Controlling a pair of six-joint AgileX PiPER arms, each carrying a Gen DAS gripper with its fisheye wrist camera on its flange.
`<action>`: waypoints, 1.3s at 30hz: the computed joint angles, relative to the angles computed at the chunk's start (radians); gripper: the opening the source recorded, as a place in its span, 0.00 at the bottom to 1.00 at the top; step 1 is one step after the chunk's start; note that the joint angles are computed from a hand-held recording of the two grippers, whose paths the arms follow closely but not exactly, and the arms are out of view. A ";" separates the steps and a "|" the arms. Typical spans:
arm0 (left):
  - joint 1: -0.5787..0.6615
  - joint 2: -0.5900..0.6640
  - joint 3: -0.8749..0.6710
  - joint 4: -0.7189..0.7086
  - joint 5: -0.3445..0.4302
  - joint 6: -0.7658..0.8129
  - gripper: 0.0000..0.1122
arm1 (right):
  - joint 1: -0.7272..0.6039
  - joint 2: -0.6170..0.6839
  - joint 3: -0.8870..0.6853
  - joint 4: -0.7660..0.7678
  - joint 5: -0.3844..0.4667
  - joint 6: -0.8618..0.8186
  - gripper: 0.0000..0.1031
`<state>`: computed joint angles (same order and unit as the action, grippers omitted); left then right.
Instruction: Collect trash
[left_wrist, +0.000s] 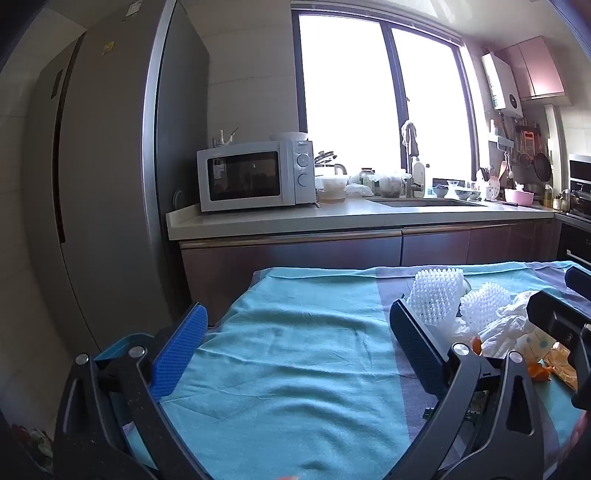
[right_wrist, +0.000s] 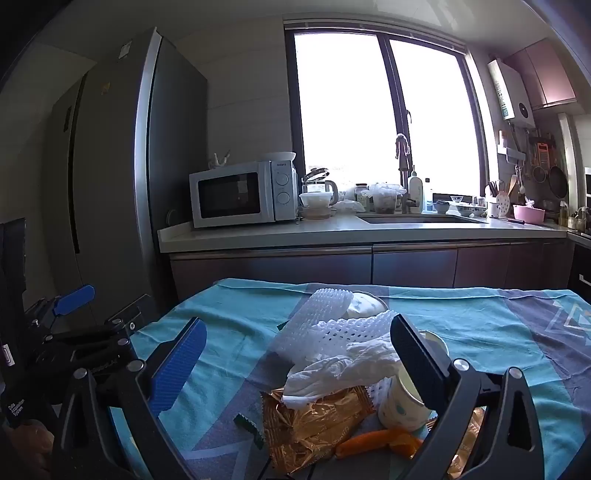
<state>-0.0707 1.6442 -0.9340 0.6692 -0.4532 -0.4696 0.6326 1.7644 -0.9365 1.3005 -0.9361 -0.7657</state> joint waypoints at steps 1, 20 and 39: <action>0.002 -0.001 -0.001 0.018 0.001 -0.019 0.87 | 0.001 -0.001 0.004 -0.002 -0.004 0.006 0.93; 0.041 -0.027 0.019 0.079 -0.043 -0.099 0.87 | 0.015 -0.005 0.003 0.010 -0.026 0.001 0.93; 0.044 -0.018 0.027 0.059 -0.074 -0.078 0.87 | 0.009 -0.009 0.001 0.008 -0.015 -0.002 0.93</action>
<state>-0.0265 1.6261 -0.9068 0.7281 -0.5274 -0.5476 0.6414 1.7558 -0.9351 1.3083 -0.9515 -0.7679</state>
